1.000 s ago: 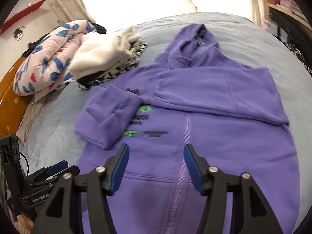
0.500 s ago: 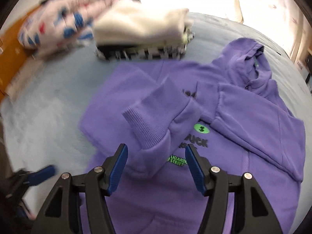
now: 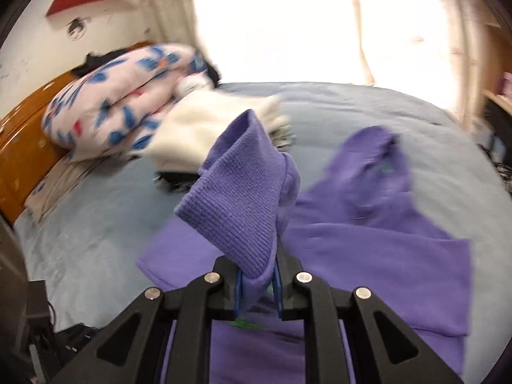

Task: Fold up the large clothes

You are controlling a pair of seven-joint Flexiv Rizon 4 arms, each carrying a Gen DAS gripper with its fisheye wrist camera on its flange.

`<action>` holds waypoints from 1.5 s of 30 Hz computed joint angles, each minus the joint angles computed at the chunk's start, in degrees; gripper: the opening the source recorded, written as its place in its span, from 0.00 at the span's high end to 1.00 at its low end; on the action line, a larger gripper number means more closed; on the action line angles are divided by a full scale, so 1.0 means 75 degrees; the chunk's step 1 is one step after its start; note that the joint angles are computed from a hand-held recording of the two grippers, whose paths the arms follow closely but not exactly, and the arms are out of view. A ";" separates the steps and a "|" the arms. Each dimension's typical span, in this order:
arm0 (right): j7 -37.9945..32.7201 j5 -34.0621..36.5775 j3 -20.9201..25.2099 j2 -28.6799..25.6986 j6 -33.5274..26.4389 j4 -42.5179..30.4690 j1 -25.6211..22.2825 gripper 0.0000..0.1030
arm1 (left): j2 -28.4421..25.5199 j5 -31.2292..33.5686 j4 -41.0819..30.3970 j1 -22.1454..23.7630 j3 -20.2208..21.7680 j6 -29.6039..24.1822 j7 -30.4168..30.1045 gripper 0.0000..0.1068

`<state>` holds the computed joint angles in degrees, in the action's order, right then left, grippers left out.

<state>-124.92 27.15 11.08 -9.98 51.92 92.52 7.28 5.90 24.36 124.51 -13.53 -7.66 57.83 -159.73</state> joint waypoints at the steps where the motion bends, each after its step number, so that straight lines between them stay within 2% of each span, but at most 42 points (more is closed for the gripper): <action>1: 0.0034 -0.0167 -0.0108 -0.0065 -0.0013 0.0033 -0.0049 0.84 | -0.0053 -0.0037 -0.0027 -0.0010 -0.0013 0.0013 0.0050 0.35; 2: 0.0137 -0.0413 -0.0233 -0.0163 -0.0136 0.0076 -0.0110 0.78 | -0.0133 -0.0101 -0.0061 -0.0023 -0.0013 0.0034 0.0137 0.35; 3: 0.0347 -0.0729 -0.0365 -0.0290 -0.0412 0.0094 -0.0169 0.64 | -0.0219 -0.0173 -0.0105 -0.0039 -0.0007 0.0032 0.0219 0.35; 5: 0.0605 -0.0956 -0.0501 -0.0493 -0.0986 0.0081 -0.0391 0.49 | -0.0353 -0.0302 -0.0153 -0.0085 0.0030 0.0087 0.0353 0.35; 8: 0.0722 -0.0769 -0.0597 -0.0753 -0.1859 -0.0174 -0.0870 0.49 | -0.0508 -0.0540 -0.0220 -0.0157 0.0112 0.0211 0.0613 0.35; 14: 0.1021 -0.0012 -0.0624 -0.1297 -0.2685 -0.1109 -0.1516 0.47 | -0.0753 -0.0790 -0.0638 -0.0021 0.0395 0.0193 0.1449 0.35; 17: 0.1305 0.0094 -0.0548 -0.1835 -0.2938 -0.1750 -0.1578 0.47 | -0.1002 -0.0858 -0.1084 0.0164 0.0551 0.0189 0.1708 0.35; 20: 0.1755 -0.0202 -0.0529 -0.2401 -0.2933 -0.2239 -0.1453 0.47 | -0.1291 -0.1119 -0.1440 0.0301 0.0706 0.0326 0.1914 0.35; 21: 0.1877 -0.0296 -0.0498 -0.2546 -0.2973 -0.2352 -0.1439 0.47 | -0.1421 -0.1219 -0.1547 0.0357 0.0760 0.0495 0.2021 0.35; 24: 0.2061 -0.0572 -0.0389 -0.2795 -0.2933 -0.2461 -0.1375 0.45 | -0.1791 -0.1402 -0.1973 0.0410 0.0873 0.0359 0.2250 0.35; 25: 0.1921 -0.0717 -0.0340 -0.2718 -0.2760 -0.2321 -0.1332 0.47 | -0.1882 -0.1465 -0.2065 0.0395 0.0907 0.0286 0.2312 0.35; 26: 0.1633 -0.0800 -0.0233 -0.2647 -0.2784 -0.2285 -0.1349 0.67 | -0.1989 -0.1524 -0.2176 0.0381 0.0935 0.0187 0.2374 0.35; 27: 0.1375 -0.0635 -0.0052 -0.2657 -0.3252 -0.2499 -0.1490 0.92 | -0.2106 -0.1618 -0.2269 0.0378 0.0953 0.0120 0.2480 0.35; 29: 0.0820 -0.0438 0.0103 -0.2345 -0.3134 -0.2397 -0.1530 0.93 | -0.2265 -0.1735 -0.2355 0.0337 0.0997 0.0082 0.2624 0.35; 32: 0.0088 0.0077 0.0225 -0.1974 -0.2636 -0.2414 -0.1572 0.93 | -0.2465 -0.1655 -0.2540 0.0198 0.1095 -0.0054 0.2624 0.35; 33: -0.0063 0.0204 0.0201 -0.1907 -0.2241 -0.2438 -0.1522 0.93 | -0.2531 -0.1649 -0.2599 0.0169 0.1119 -0.0066 0.2633 0.35; 35: -0.0054 0.0128 0.0032 -0.1955 -0.1373 -0.2443 -0.1288 0.93 | -0.2656 -0.1627 -0.2708 0.0107 0.1173 -0.0083 0.2612 0.35; 36: 0.0199 -0.0074 -0.0095 -0.2106 -0.1196 -0.2561 -0.1152 0.93 | -0.2741 -0.1617 -0.2794 0.0084 0.1194 -0.0122 0.2616 0.35; 38: 0.1106 -0.0960 -0.0496 -0.2610 -0.1466 -0.2917 -0.0807 0.91 | -0.2883 -0.1593 -0.2947 0.0035 0.1241 -0.0258 0.2639 0.35; 41: 0.2308 -0.2100 -0.0877 -0.3342 -0.2410 -0.3395 -0.0570 0.79 | -0.3090 -0.1716 -0.3142 0.0047 0.1252 -0.0556 0.2868 0.35; 43: 0.2426 -0.1934 -0.0639 -0.3480 -0.2654 -0.3514 -0.0925 0.78 | -0.3180 -0.1828 -0.3186 0.0080 0.1281 -0.0673 0.2980 0.35; 44: 0.2399 -0.1619 -0.0447 -0.3498 -0.2757 -0.3589 -0.1209 0.73 | -0.3214 -0.1899 -0.3174 0.0111 0.1295 -0.0668 0.3025 0.35; 45: 0.2389 -0.1383 -0.0317 -0.3505 -0.2863 -0.3653 -0.1415 0.60 | -0.3243 -0.2045 -0.3123 0.0174 0.1284 -0.0605 0.3099 0.35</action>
